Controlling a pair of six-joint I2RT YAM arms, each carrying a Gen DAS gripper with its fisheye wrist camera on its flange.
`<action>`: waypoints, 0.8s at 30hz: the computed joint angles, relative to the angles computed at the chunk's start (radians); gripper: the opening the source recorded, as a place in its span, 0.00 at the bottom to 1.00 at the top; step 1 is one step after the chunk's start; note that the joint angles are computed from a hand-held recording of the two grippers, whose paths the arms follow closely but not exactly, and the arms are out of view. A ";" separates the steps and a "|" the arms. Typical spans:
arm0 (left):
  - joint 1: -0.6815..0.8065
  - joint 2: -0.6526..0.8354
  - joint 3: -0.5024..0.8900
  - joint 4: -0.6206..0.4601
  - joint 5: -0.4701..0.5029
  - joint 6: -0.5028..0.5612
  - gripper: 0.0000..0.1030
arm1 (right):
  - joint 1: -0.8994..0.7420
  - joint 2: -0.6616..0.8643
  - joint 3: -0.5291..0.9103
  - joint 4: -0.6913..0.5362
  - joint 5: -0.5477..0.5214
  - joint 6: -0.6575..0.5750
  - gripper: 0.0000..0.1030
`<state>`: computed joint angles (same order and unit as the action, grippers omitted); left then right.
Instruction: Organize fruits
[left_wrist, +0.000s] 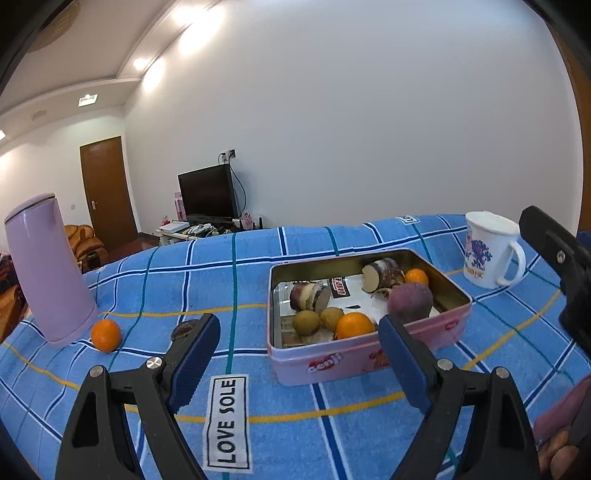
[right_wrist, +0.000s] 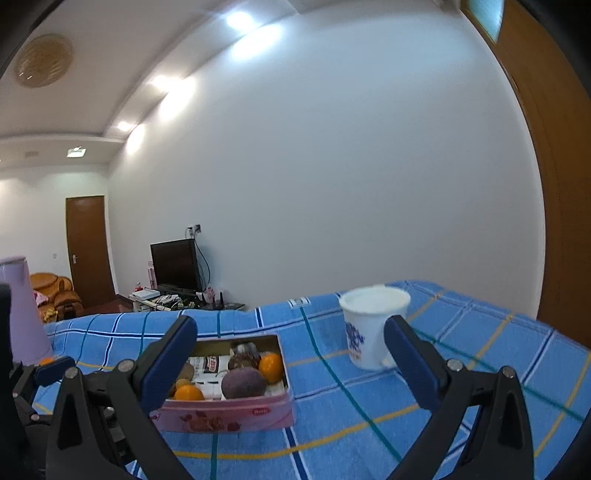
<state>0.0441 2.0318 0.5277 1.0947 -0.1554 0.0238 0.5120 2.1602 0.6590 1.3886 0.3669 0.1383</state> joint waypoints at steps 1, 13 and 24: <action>0.000 0.002 -0.007 0.013 0.001 0.006 0.86 | -0.004 -0.005 -0.005 -0.010 -0.001 0.020 1.00; 0.069 -0.010 -0.068 0.082 0.033 0.081 0.86 | 0.084 -0.042 0.025 -0.228 0.084 0.142 1.00; 0.249 0.005 -0.053 0.101 0.118 0.125 0.86 | 0.194 -0.008 0.151 -0.377 0.173 0.203 1.00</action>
